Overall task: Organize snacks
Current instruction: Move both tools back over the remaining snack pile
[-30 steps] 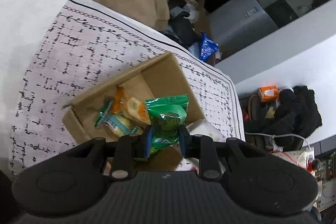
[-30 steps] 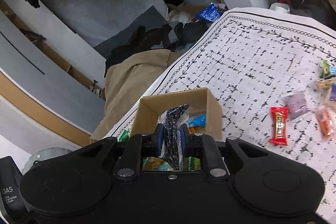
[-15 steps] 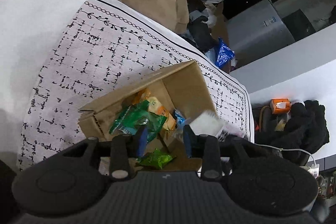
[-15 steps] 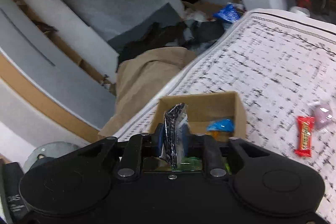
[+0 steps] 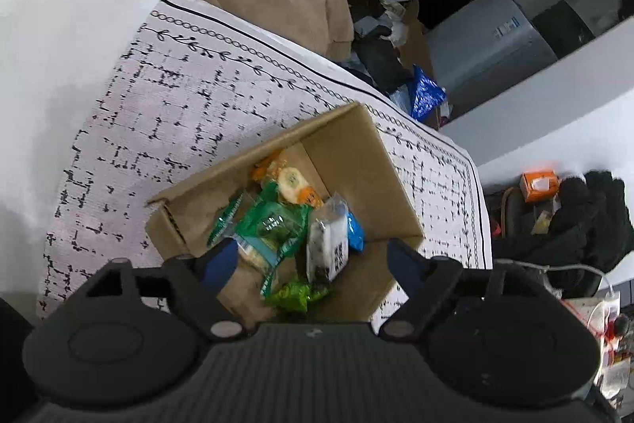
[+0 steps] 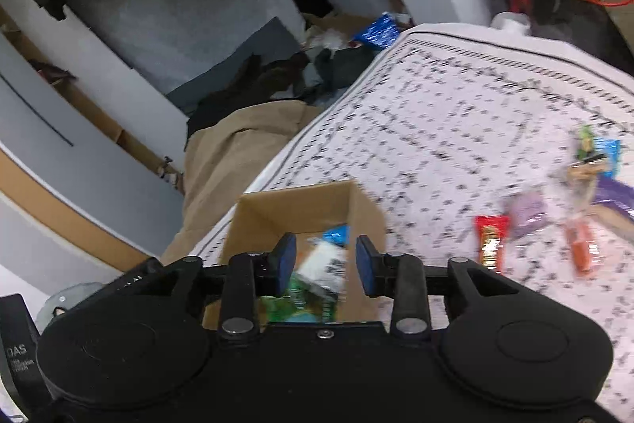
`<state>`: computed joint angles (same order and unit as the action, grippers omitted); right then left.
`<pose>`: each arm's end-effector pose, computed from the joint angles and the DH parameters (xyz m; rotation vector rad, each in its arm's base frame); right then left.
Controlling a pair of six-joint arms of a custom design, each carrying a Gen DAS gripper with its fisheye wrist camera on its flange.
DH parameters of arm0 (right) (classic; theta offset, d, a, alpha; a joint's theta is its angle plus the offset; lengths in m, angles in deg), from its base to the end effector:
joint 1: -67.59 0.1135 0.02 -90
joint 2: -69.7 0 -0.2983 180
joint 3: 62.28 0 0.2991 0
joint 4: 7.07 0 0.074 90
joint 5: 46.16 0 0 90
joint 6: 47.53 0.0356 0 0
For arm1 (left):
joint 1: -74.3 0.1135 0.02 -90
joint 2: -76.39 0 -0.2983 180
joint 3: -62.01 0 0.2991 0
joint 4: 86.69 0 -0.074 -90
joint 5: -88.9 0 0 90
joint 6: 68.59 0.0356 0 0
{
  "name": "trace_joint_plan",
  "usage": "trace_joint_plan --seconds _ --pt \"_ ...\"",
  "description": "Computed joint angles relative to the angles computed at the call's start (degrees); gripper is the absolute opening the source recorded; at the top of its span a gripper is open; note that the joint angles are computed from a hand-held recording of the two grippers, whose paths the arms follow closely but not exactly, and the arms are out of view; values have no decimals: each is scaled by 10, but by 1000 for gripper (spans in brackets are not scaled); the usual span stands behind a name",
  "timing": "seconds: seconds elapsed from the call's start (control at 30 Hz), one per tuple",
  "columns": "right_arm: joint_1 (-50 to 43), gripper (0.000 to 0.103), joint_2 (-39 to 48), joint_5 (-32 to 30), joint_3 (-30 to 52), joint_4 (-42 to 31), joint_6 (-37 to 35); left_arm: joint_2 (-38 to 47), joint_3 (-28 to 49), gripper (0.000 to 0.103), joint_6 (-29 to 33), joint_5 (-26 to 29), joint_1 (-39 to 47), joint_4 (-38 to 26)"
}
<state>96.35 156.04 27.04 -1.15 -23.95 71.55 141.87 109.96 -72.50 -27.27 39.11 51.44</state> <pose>0.3034 0.1783 0.2113 -0.1517 2.4159 0.8312 0.2014 -0.1228 0.2036 -1.3558 2.0879 -0.3656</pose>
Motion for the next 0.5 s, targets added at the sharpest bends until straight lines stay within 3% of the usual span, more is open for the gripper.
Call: trace_joint_plan --seconds 0.23,0.5 --pt "-65 53 -41 -18 -33 -14 -35 66 55 92 35 -22 -39 -15" --pt "-145 67 -57 -55 -59 -21 -76 136 110 95 66 -28 -74 -22"
